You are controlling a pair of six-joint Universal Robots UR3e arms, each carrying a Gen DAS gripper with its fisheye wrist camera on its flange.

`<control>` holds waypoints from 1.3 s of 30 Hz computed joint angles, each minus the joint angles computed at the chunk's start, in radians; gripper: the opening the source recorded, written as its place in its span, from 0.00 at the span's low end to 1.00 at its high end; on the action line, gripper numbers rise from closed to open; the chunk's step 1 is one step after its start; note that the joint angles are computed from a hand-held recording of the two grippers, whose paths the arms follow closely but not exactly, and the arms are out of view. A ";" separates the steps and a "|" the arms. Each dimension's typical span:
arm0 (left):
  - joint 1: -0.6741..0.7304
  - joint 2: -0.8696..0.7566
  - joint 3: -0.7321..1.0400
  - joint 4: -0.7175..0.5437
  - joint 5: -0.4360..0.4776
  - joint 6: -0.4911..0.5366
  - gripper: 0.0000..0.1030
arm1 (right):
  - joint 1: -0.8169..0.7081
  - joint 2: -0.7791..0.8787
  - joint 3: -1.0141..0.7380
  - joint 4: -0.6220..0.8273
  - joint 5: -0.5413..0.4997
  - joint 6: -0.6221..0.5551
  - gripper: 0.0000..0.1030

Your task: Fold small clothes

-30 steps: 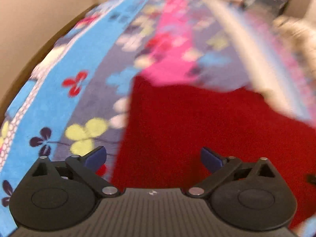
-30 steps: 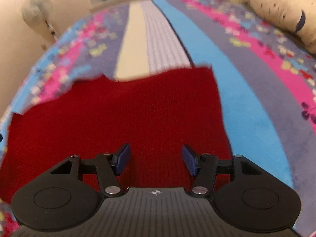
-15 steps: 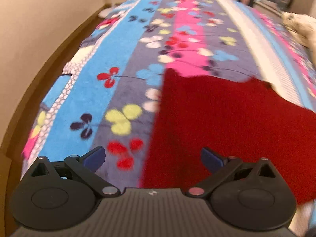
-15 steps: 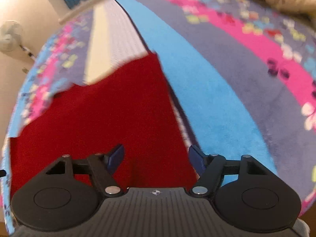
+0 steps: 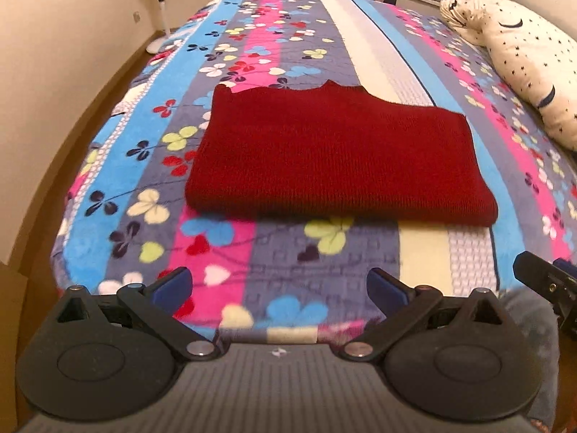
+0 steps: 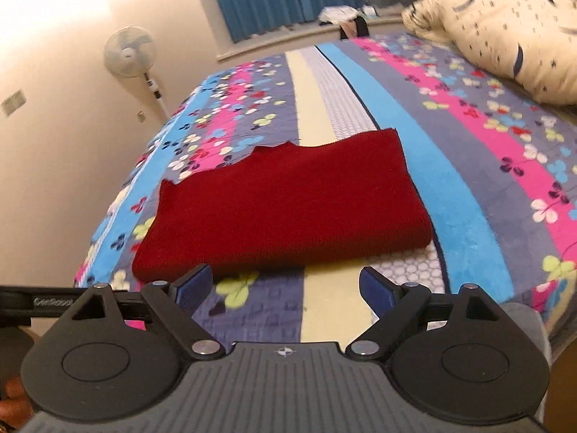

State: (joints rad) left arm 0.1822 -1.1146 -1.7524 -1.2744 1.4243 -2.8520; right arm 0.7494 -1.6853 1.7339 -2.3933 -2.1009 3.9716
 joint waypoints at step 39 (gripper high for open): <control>0.127 0.217 -0.093 -0.106 -0.073 0.146 1.00 | 0.270 0.086 -0.144 0.196 -0.282 0.178 0.87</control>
State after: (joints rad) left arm 0.3094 -0.8976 -1.8449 -1.3808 1.3509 -2.7063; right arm 1.0195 -1.5988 1.5895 -2.1978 -2.3826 4.1493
